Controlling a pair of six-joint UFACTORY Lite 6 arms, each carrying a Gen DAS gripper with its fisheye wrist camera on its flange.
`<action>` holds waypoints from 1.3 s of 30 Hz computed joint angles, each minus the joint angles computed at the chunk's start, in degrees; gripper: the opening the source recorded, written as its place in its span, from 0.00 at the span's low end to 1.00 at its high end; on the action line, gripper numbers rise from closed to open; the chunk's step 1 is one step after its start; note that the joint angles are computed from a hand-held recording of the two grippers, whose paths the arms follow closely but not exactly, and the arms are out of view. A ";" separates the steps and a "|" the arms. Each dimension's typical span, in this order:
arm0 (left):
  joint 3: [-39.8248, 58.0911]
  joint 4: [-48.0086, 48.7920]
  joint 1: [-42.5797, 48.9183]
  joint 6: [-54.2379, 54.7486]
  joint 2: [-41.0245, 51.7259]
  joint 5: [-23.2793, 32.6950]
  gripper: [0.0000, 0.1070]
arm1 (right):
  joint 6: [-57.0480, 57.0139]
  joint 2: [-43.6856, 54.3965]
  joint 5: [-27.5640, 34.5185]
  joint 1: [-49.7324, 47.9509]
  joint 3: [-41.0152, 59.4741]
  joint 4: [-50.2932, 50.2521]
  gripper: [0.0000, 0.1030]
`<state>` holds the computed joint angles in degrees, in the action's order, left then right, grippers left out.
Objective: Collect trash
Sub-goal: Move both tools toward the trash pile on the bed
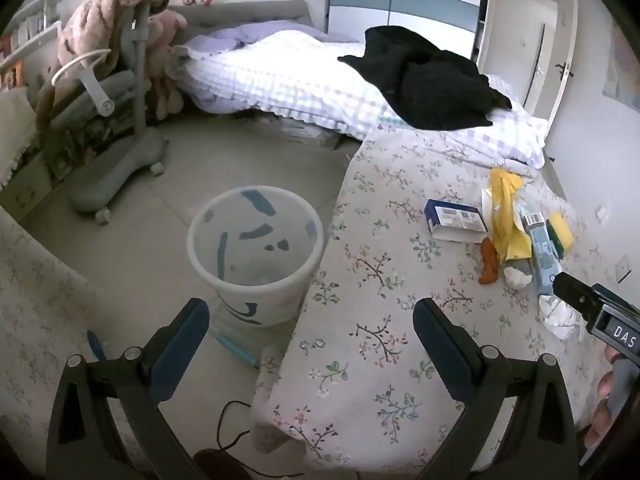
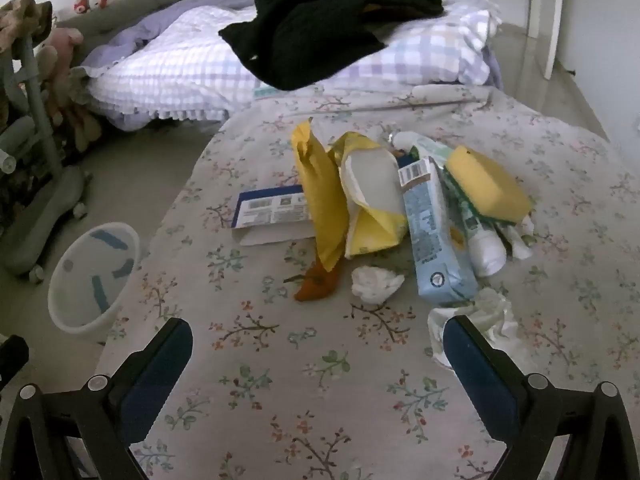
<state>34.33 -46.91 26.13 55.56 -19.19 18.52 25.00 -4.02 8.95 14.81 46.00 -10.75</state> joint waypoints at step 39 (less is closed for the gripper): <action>3.49 10.57 1.44 -10.35 1.93 1.98 0.96 | -11.21 0.42 3.91 -0.84 4.48 10.75 1.00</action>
